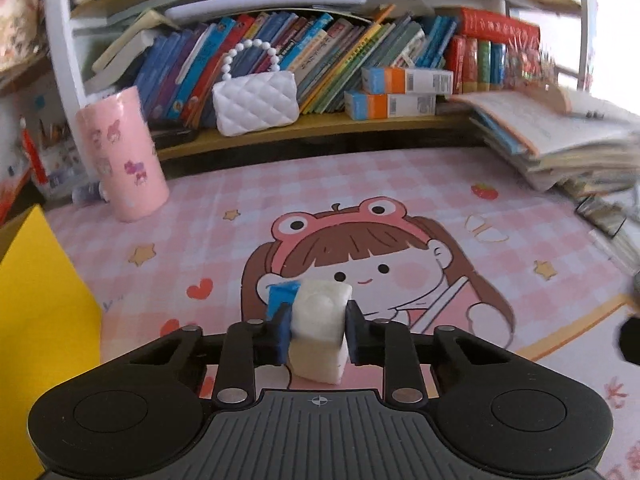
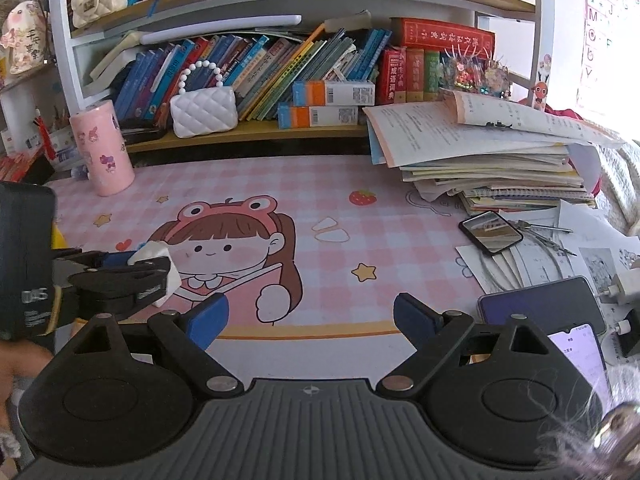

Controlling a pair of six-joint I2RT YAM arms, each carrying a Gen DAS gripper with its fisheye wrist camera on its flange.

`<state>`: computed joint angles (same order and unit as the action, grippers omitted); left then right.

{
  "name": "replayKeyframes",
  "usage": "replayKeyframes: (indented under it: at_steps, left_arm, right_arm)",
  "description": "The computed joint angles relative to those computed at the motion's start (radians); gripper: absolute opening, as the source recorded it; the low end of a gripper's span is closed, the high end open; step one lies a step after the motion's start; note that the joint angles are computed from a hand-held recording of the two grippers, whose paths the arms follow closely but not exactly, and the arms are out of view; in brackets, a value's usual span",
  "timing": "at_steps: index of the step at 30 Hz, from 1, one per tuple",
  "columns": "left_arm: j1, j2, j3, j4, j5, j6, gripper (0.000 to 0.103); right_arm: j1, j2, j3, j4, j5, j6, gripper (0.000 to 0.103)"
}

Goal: Organize objects
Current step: 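Grasp the white eraser with left tool while right grasps the blue packet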

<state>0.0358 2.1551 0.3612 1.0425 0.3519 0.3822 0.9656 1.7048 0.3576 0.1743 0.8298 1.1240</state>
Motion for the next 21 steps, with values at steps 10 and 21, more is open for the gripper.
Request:
replayKeyframes:
  at_steps: [10,21]
  left_arm:
    - [0.446,-0.319,-0.078,-0.547,0.304,0.302,0.023]
    - [0.860,-0.424,-0.029,-0.906,0.370,0.607,0.023]
  right_arm:
    - [-0.084,0.152,0.049,0.336,-0.145,-0.278,0.090]
    - [-0.225,0.507,0.444,0.470,-0.456,-0.599,0.064]
